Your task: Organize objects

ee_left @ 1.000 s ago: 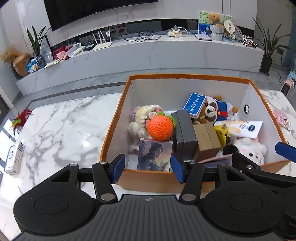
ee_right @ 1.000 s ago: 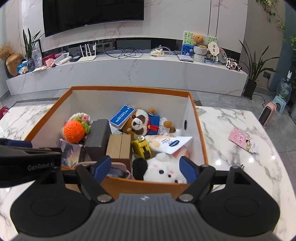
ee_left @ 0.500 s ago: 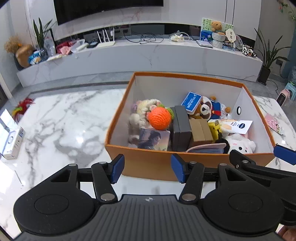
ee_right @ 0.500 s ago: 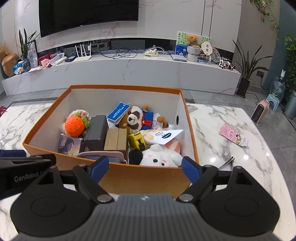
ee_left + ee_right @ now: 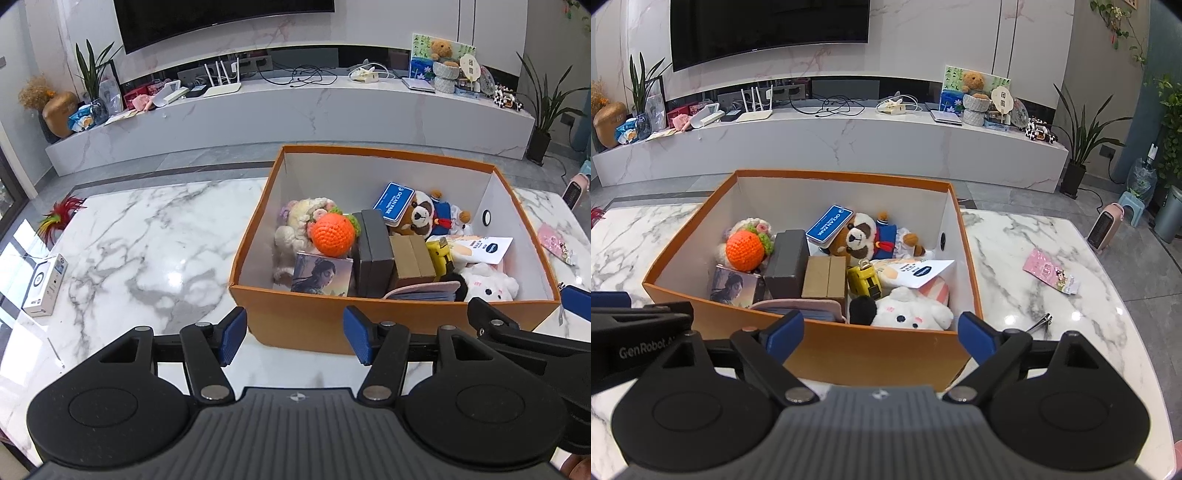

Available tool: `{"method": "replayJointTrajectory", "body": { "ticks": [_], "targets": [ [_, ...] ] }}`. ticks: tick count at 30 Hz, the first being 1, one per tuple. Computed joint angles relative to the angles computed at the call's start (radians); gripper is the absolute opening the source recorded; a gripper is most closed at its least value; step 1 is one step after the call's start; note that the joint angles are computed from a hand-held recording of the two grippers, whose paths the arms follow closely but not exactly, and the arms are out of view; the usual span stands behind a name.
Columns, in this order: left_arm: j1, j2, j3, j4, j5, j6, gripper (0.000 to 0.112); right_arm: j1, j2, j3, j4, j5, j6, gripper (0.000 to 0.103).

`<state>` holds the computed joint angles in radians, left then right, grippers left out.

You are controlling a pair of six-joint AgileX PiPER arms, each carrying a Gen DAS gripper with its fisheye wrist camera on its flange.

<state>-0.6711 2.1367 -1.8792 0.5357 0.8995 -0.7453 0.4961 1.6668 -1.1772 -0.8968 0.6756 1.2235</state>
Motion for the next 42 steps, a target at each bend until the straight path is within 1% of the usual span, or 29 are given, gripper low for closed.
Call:
{"method": "replayJointTrajectory", "body": {
  "ticks": [3,6,12,42],
  "targets": [
    [-0.011,0.015,-0.030,0.016,0.046,0.008,0.071,0.007,-0.005,0.004,-0.004,0.008,0.000,0.091],
    [-0.022,0.022,-0.040,0.047,0.067,0.003,0.072,0.011,-0.008,0.005,0.004,0.012,-0.011,0.091],
    [-0.014,0.018,-0.030,0.033,0.054,0.013,0.072,0.010,-0.008,0.002,0.011,0.018,-0.023,0.091],
    [-0.007,0.027,-0.041,0.003,0.055,0.035,0.072,0.015,0.007,-0.016,0.007,0.044,-0.037,0.091]
  ]
}}
